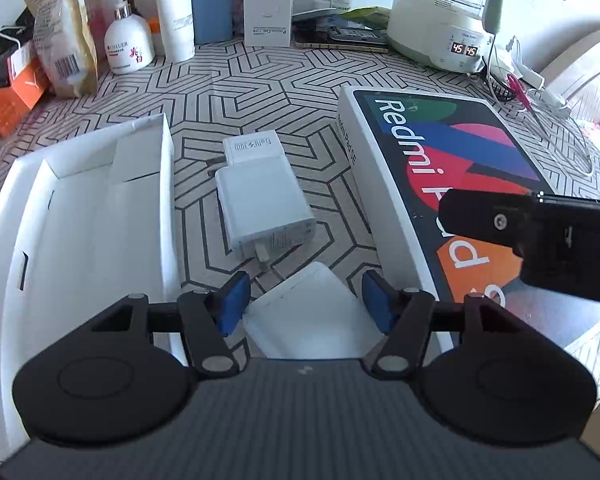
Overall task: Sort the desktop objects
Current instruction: 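Move the left gripper toward the white square charger block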
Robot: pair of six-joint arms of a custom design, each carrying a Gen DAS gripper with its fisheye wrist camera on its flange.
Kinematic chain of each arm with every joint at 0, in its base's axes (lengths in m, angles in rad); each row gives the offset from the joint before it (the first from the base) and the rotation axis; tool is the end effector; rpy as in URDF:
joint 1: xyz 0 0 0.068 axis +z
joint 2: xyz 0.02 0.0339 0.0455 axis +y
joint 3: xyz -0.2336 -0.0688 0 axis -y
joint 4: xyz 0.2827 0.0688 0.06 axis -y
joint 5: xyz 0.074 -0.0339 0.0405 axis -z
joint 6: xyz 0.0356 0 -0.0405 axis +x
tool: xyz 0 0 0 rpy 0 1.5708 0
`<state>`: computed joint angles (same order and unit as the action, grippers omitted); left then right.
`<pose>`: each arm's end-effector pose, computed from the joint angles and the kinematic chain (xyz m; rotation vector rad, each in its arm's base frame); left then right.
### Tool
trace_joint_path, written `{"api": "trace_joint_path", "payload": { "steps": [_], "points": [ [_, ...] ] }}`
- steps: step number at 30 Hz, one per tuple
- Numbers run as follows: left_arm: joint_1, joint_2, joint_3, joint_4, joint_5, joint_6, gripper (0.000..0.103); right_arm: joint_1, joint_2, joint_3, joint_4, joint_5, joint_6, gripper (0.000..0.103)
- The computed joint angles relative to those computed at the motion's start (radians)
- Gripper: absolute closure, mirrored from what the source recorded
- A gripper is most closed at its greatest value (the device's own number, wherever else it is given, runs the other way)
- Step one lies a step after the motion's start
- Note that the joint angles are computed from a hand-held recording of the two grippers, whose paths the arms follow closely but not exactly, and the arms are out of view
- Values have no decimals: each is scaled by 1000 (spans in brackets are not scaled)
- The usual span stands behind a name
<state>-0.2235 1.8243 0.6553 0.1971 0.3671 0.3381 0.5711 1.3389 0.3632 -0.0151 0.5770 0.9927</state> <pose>0.2944 -0.0800 0.0143 0.8286 2.3570 -0.4182 0.2052 0.1087 0.0535 0.6918 2.2434 -0.0007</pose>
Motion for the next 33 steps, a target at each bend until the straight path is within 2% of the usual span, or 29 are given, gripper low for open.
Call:
{"api": "trace_joint_path", "payload": {
  "steps": [4, 6, 10, 14, 20, 23, 26, 28, 33],
  "points": [
    [5, 45, 9, 44, 0, 4, 41, 2, 15, 12, 1, 3, 2, 26],
    [13, 54, 19, 31, 10, 7, 40, 8, 10, 13, -6, 9, 5, 26],
    [8, 33, 4, 37, -11, 36, 44, 9, 1, 10, -13, 14, 7, 25],
    [24, 37, -19, 91, 34, 79, 47, -2, -1, 8, -23, 12, 17, 25],
    [37, 30, -1, 32, 52, 92, 47, 11, -13, 3, -43, 35, 50, 25],
    [44, 35, 24, -20, 51, 54, 44, 18, -5, 12, -56, 37, 56, 25],
    [53, 25, 25, -29, 46, 5, 42, 19, -1, 17, -57, 37, 54, 25],
    [51, 21, 20, -25, 45, 11, 42, 20, 5, 22, -58, 39, 55, 25],
    [27, -33, -57, 58, 20, 66, 58, 18, 9, 23, -58, 32, 52, 25]
  ]
}}
